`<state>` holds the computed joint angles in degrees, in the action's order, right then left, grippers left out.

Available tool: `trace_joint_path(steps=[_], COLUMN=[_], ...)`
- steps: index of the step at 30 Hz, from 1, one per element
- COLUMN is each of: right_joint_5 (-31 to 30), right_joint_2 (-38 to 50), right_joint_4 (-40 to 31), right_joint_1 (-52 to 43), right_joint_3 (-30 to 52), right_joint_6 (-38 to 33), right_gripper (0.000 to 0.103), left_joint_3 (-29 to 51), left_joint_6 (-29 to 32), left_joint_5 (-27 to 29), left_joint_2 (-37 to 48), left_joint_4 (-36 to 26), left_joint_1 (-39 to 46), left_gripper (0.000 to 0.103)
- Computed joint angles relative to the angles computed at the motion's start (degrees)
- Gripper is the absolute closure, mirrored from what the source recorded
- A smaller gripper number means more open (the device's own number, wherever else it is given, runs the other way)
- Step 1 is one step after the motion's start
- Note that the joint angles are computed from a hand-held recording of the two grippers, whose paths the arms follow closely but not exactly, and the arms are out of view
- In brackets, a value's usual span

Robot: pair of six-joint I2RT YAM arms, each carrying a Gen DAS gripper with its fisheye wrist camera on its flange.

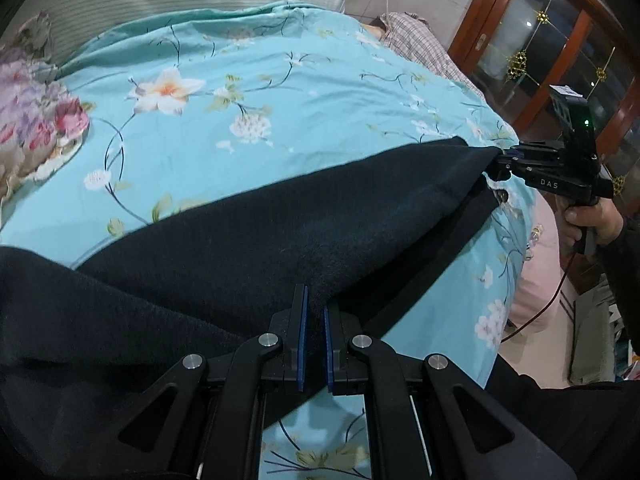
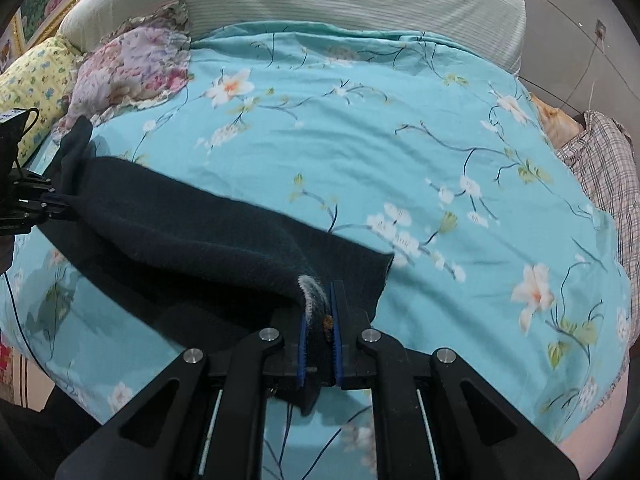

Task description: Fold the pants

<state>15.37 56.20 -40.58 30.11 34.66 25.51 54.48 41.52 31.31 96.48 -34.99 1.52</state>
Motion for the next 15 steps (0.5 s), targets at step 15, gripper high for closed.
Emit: trace_joint_path(steps=[15], right_joint_5=[2.63], right_joint_2=[0.05], right_joint_4=[-4.96], right_joint_1=[9.34], right_joint_3=[-1.61], right_joint_6=[8.56], right_gripper=[0.092], left_joint_3=[-3.83], left_joint_6=[4.59], left_joint_5=[0.2], left_joint_2=[2.42], left_joint_4=[0.32], left_joint_1=[2.88], left_gripper=[0.097])
